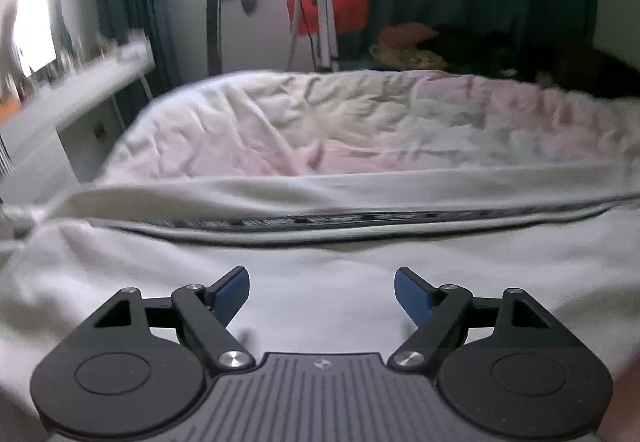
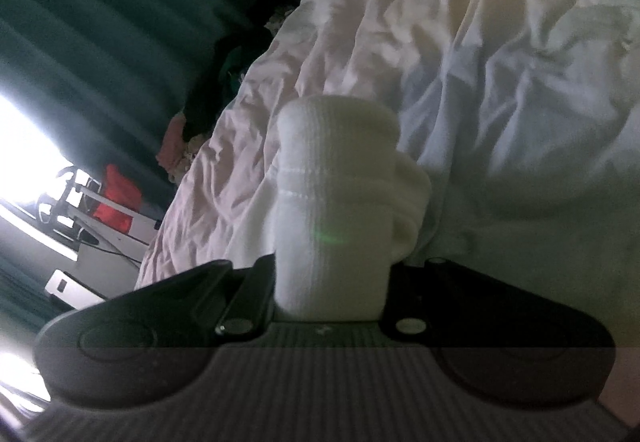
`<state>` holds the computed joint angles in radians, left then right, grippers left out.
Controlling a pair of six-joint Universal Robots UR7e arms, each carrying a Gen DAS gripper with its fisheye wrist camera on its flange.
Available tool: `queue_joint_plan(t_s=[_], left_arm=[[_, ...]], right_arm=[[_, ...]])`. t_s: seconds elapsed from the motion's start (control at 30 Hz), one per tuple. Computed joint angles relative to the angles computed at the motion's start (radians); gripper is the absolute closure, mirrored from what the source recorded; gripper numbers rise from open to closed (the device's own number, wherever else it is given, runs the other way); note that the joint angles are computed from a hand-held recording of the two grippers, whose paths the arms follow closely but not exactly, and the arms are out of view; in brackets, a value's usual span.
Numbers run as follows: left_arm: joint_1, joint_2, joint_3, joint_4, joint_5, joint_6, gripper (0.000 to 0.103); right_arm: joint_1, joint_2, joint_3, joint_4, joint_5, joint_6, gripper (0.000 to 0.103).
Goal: Fold clothes
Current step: 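Open both grippers and release the folded sweatpants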
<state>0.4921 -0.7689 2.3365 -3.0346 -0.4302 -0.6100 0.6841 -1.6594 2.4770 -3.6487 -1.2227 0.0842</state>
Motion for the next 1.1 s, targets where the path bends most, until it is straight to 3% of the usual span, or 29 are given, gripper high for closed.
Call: queue_joint_plan(t_s=[0.17, 0.47, 0.63, 0.73, 0.83, 0.97, 1.1], left_arm=[[0.070, -0.006, 0.000, 0.008, -0.039, -0.026, 0.019], [0.054, -0.018, 0.012, 0.001, -0.034, 0.015, 0.018], [0.041, -0.023, 0.014, -0.028, -0.064, 0.052, 0.013], [0.052, -0.012, 0.009, -0.048, -0.126, 0.083, 0.012], [0.051, -0.012, 0.009, -0.066, -0.127, 0.081, 0.012], [0.051, -0.044, 0.042, -0.213, -0.144, 0.061, 0.012], [0.028, -0.054, 0.077, -0.405, -0.129, 0.097, 0.012]], right_arm=[[0.034, 0.007, 0.004, -0.043, -0.039, -0.034, 0.088], [0.204, 0.082, 0.015, -0.261, -0.249, -0.277, 0.088], [0.210, 0.084, 0.014, -0.269, -0.262, -0.289, 0.088], [0.231, 0.091, 0.019, -0.304, -0.270, -0.292, 0.088], [0.305, 0.147, 0.028, -0.444, -0.312, -0.415, 0.088], [0.471, 0.296, 0.050, -0.733, -0.357, -0.716, 0.088], [0.597, 0.453, 0.088, -0.938, -0.290, -0.923, 0.088]])
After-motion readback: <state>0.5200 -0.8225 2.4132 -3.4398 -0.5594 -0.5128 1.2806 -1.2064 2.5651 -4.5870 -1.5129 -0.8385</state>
